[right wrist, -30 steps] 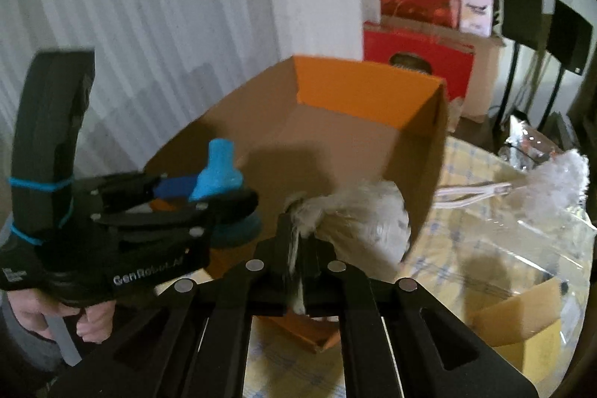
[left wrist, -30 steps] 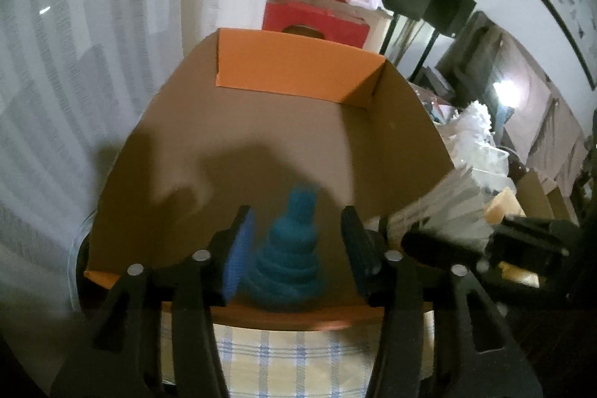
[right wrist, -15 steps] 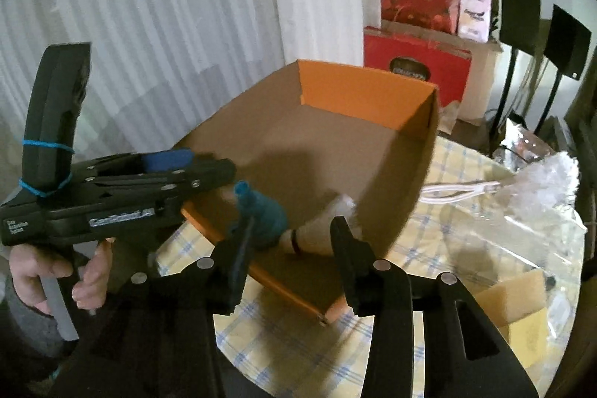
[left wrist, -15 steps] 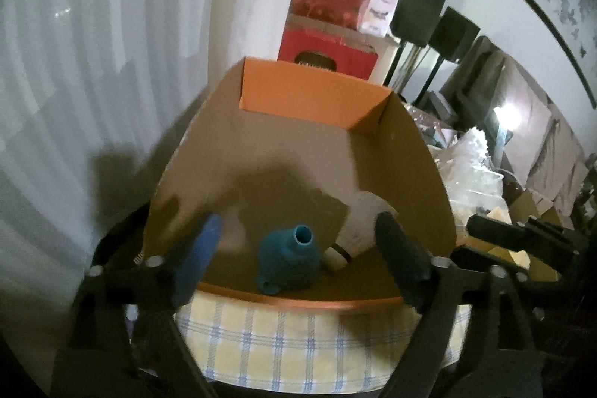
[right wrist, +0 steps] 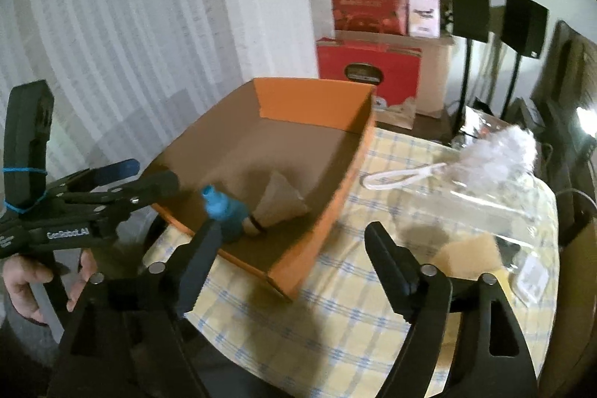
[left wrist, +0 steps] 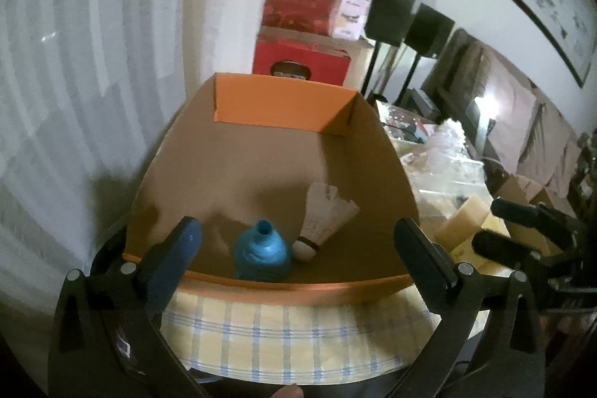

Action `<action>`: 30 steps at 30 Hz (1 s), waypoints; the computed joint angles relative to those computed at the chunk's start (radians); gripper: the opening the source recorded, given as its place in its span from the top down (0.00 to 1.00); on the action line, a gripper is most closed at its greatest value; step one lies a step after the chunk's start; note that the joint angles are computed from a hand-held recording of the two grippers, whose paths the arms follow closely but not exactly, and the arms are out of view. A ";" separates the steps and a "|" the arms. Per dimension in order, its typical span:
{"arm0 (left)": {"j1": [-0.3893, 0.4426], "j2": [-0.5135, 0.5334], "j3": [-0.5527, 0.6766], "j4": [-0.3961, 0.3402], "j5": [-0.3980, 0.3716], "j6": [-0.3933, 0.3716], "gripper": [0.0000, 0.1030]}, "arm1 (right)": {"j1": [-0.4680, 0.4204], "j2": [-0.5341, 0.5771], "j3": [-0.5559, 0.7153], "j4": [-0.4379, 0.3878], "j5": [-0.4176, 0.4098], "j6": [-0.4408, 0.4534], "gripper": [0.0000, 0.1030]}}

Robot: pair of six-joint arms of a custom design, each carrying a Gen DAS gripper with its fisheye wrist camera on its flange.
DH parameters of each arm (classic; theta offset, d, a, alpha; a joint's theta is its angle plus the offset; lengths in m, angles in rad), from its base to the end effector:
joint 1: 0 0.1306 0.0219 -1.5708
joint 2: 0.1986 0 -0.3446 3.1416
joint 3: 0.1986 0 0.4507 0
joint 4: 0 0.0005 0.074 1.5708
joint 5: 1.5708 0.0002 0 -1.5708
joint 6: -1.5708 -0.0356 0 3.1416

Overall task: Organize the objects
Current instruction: 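Move the left tool to the tan sponge box on the table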

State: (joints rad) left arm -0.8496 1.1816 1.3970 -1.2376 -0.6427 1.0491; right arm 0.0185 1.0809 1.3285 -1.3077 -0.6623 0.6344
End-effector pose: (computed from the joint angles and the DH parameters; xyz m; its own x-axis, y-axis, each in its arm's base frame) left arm 0.3129 -0.3243 0.4777 -0.6231 -0.3424 -0.7033 -0.2917 0.9360 -0.1973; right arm 0.4091 0.0290 0.4820 -0.5158 -0.4770 -0.7116 -0.7708 0.6210 0.1424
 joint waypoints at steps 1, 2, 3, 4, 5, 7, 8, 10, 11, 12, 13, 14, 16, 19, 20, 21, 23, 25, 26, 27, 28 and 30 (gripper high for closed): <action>-0.005 0.009 0.009 0.000 -0.002 -0.004 0.00 | -0.012 0.000 0.001 0.002 0.001 -0.002 0.19; -0.009 0.017 0.016 0.004 -0.001 -0.008 0.00 | -0.024 0.002 0.001 0.003 0.001 -0.003 0.18; -0.013 0.024 0.022 0.013 0.005 -0.015 0.00 | -0.042 0.005 0.004 0.002 0.000 -0.002 0.18; -0.017 0.029 0.026 0.021 0.010 -0.019 0.00 | -0.056 0.005 0.003 0.004 0.000 -0.002 0.18; -0.021 0.036 0.031 0.035 0.019 -0.027 0.00 | -0.070 0.005 0.003 0.007 0.001 -0.001 0.18; -0.030 0.049 0.039 0.056 0.034 -0.039 0.00 | -0.103 0.004 0.000 0.014 0.007 0.003 0.18; -0.032 0.055 0.043 0.070 0.044 -0.050 0.00 | -0.118 0.004 -0.002 0.017 0.010 0.007 0.18; -0.041 0.073 0.056 0.092 0.061 -0.067 0.00 | -0.149 0.001 -0.008 0.029 0.022 0.014 0.18; -0.044 0.083 0.063 0.101 0.068 -0.075 0.00 | -0.163 0.000 -0.012 0.034 0.029 0.014 0.18; -0.049 0.094 0.071 0.115 0.079 -0.086 0.00 | -0.176 0.002 -0.013 0.037 0.034 0.014 0.18; -0.052 0.103 0.077 0.127 0.087 -0.095 0.00 | -0.193 0.007 -0.013 0.038 0.037 0.015 0.18; -0.055 0.114 0.086 0.136 0.094 -0.105 0.00 | -0.206 0.013 -0.011 0.038 0.038 0.014 0.18; -0.059 0.135 0.102 0.155 0.113 -0.122 0.00 | -0.238 0.026 -0.008 0.034 0.035 0.011 0.18; -0.060 0.172 0.133 0.178 0.144 -0.140 0.00 | -0.270 0.042 -0.003 0.033 0.036 0.011 0.18; -0.060 0.185 0.144 0.182 0.152 -0.145 0.00 | -0.277 0.042 -0.006 0.037 0.040 0.011 0.18; -0.059 0.199 0.157 0.186 0.161 -0.150 0.00 | -0.286 0.041 -0.010 0.044 0.047 0.013 0.18; -0.058 0.220 0.178 0.194 0.172 -0.158 0.00 | -0.294 0.037 -0.018 0.055 0.058 0.018 0.18; -0.055 0.242 0.201 0.198 0.183 -0.163 0.00 | -0.306 0.041 -0.020 0.056 0.062 0.024 0.18; -0.052 0.254 0.215 0.199 0.191 -0.168 0.00 | -0.312 0.048 -0.017 0.053 0.060 0.027 0.18; -0.050 0.261 0.222 0.200 0.197 -0.171 0.00 | -0.319 0.053 -0.017 0.048 0.057 0.028 0.18; -0.047 0.271 0.233 0.200 0.203 -0.175 0.00 | -0.320 0.056 -0.018 0.049 0.058 0.023 0.18; -0.043 0.295 0.260 0.201 0.217 -0.185 0.00 | -0.328 0.061 -0.020 0.048 0.057 0.023 0.18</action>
State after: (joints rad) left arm -0.8924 1.4763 1.6566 -1.0363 -0.4257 0.8644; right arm -0.3094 1.1419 1.3083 -1.2598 -0.6054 0.6574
